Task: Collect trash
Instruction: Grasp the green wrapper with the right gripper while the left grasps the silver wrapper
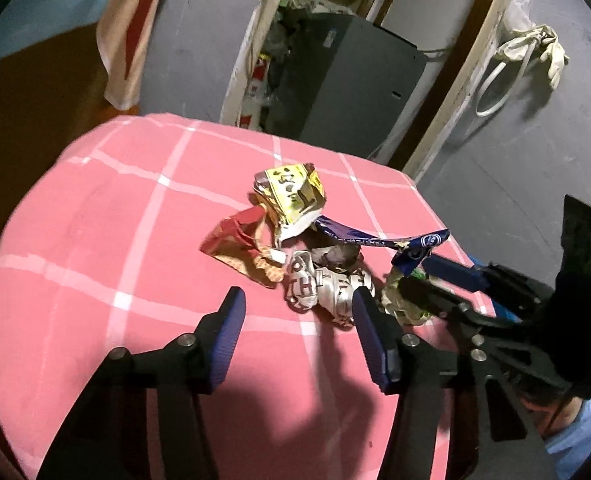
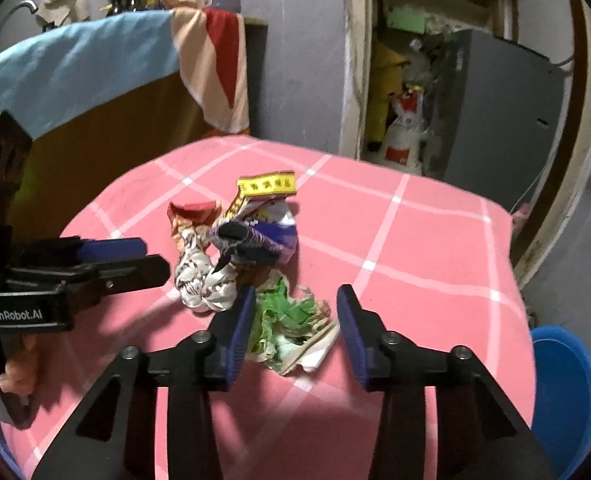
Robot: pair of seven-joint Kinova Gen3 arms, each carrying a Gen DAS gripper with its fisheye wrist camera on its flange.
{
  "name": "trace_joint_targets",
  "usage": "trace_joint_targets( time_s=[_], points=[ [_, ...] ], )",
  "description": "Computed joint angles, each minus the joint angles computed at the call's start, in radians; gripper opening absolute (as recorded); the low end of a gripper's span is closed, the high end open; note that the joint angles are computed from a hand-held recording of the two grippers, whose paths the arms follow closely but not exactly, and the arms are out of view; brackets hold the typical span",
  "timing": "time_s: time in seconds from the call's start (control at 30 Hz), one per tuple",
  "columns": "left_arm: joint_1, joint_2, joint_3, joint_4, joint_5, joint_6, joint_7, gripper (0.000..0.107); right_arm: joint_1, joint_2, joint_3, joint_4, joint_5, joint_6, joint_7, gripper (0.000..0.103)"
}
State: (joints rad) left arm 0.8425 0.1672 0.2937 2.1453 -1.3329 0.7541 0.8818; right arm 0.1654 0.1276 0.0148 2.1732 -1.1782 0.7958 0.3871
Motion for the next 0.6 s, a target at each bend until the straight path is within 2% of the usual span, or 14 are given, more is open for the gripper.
trace_joint_targets(
  time_s=[0.13,0.33,0.4,0.6],
  points=[
    [-0.044,-0.011,-0.019,0.007,-0.031,-0.099,0.01,0.046,-0.006,0.014,-0.004,-0.008,0.032,-0.015,-0.025,0.028],
    [-0.092,-0.023,-0.035,0.005,-0.062,-0.196,0.009,0.026,0.03,0.021,0.005,-0.013,0.025,0.03,-0.017,0.016],
    [-0.099,-0.027,-0.034,0.0,-0.055,-0.207,-0.004,0.018,0.043,0.019,0.009,-0.006,0.013,0.045,0.0,0.015],
    [-0.085,-0.019,-0.029,-0.023,-0.02,-0.18,-0.037,0.011,0.085,0.015,0.035,0.017,-0.044,0.105,0.057,0.013]
  ],
)
